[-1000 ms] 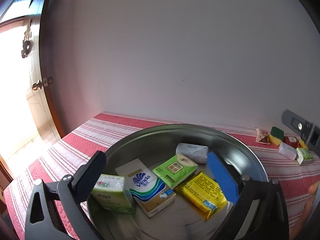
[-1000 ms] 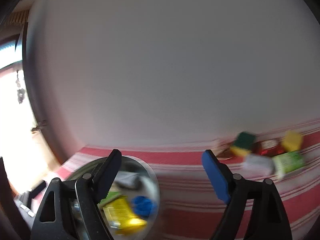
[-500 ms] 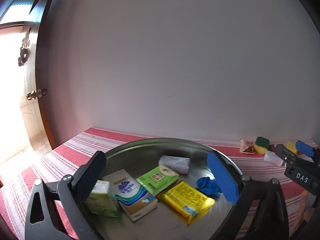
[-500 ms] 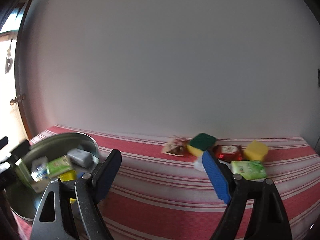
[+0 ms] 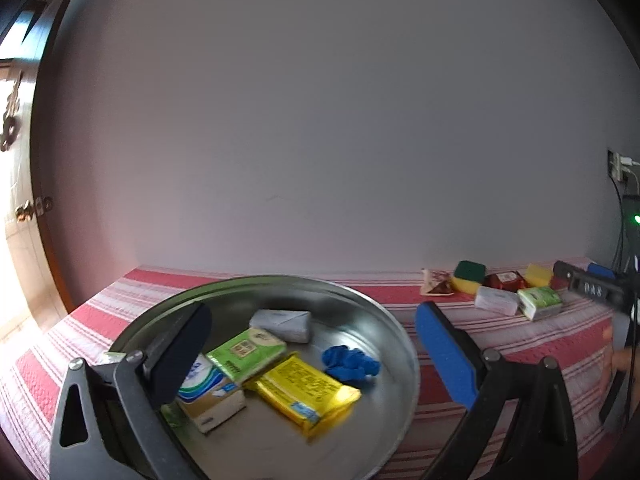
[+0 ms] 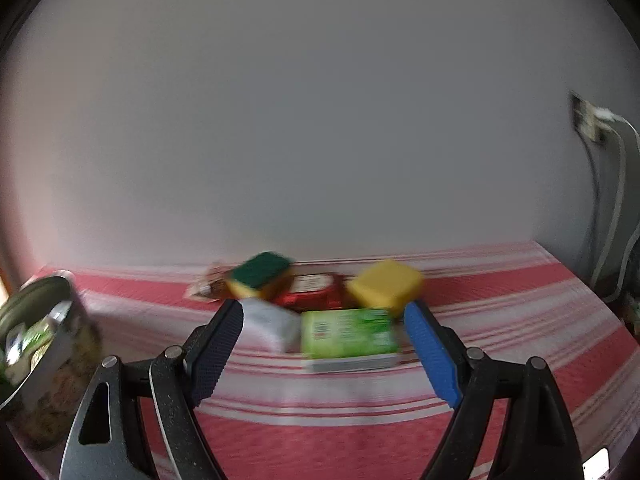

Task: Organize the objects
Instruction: 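Move both tools back from the tin toward the remaining packages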

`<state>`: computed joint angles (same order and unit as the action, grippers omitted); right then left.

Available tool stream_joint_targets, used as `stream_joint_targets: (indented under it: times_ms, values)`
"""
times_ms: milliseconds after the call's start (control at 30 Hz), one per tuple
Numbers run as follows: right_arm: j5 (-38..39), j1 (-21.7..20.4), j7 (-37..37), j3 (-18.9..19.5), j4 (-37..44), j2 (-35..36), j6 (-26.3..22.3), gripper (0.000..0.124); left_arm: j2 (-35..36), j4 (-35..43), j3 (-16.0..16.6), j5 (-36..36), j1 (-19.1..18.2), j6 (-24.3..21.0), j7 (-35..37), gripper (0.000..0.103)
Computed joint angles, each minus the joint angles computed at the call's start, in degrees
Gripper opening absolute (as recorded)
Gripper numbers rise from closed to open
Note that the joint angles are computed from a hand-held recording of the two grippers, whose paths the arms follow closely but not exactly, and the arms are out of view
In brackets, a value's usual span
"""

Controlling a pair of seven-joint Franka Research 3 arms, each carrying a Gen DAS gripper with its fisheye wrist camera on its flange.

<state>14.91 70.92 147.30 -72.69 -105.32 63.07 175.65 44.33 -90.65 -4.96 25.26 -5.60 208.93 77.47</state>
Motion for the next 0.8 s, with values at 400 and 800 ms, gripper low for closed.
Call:
stream_joint_targets:
  times_ms: [400,800]
  values:
    - [1.5,-10.2,-5.5,10.3,-3.2,-13.3,3.3,0.085,-0.9,-0.8,-3.9,6.8,-1.9,-4.6,1.3,0.103]
    - [-8.5,-29.5,-14.8,30.9,11.9,-18.3,-10.3,0.085,5.9,11.9,-12.1,5.9,-3.6,-21.1,5.3,0.103]
